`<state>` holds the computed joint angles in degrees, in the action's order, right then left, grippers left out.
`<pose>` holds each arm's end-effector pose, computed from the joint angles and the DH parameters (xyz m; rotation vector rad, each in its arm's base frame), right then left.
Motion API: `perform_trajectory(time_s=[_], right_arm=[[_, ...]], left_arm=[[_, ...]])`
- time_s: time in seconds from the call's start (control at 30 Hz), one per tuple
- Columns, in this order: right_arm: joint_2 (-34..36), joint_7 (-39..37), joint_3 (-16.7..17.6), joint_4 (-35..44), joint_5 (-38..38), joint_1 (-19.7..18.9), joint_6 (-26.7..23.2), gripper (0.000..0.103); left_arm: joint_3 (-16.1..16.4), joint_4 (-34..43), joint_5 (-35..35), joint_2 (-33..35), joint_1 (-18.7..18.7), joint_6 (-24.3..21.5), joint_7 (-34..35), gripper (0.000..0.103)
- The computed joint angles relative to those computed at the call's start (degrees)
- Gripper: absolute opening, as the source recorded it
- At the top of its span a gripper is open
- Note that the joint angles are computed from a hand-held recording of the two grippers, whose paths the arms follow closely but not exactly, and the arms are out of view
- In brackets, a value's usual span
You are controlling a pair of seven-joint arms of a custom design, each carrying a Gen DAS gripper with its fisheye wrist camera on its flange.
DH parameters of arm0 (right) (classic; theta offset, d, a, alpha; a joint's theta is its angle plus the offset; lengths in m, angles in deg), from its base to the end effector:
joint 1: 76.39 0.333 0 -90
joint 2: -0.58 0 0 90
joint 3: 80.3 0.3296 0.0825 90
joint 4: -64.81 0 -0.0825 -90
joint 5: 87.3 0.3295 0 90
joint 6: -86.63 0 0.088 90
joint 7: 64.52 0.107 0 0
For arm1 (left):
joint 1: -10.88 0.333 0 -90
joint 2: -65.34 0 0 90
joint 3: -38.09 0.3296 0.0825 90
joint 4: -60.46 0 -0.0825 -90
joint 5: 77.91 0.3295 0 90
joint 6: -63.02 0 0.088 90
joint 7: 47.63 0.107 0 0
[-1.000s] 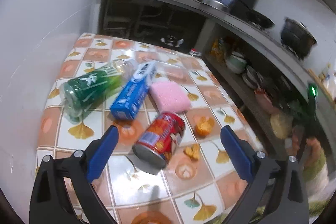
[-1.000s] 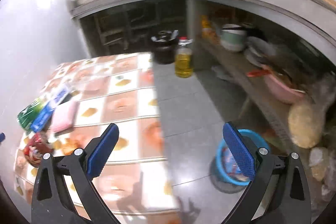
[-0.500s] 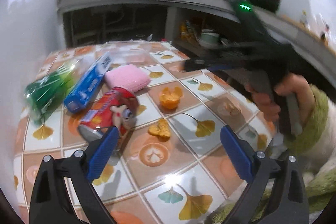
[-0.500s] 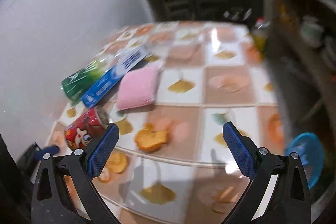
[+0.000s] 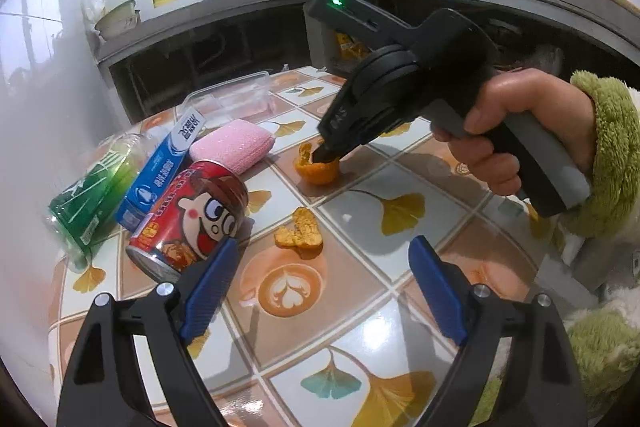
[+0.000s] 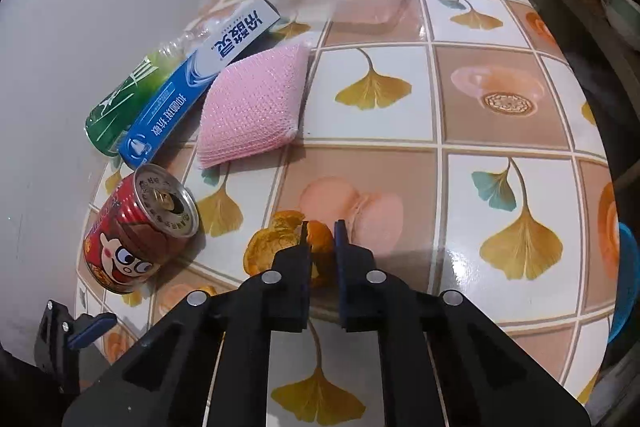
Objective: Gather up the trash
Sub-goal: 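Grasp the orange peel on the table with the right tool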
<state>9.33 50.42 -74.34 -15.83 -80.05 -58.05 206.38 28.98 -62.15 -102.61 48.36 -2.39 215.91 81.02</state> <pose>0.5378 0.2427 0.6853 -1.7892 1.8803 -0.0721 0.4265 -0.1748 0.6510 -0.9644 2.3063 -0.9654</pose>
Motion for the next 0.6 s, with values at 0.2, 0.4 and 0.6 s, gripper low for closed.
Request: perform_trajectory(time_s=[0.2,0.4,0.6], right_arm=[[-2.26,-1.62,0.02,-2.82,2.94,-0.62,3.29,0.002],[-6.59,-7.82,-0.07,-6.2,12.12,-1.44,8.19,0.002],[-7.21,-18.28,-0.22,-6.93,25.87,-1.1,7.5,0.002]], left_arm=[[0.38,0.88,0.62,-0.17,1.25,1.09,-1.99,0.085],[2.83,3.29,-1.93,0.43,1.68,2.77,-1.18,0.085],[3.82,5.98,-3.48,1.99,3.86,0.18,-2.04,0.085]])
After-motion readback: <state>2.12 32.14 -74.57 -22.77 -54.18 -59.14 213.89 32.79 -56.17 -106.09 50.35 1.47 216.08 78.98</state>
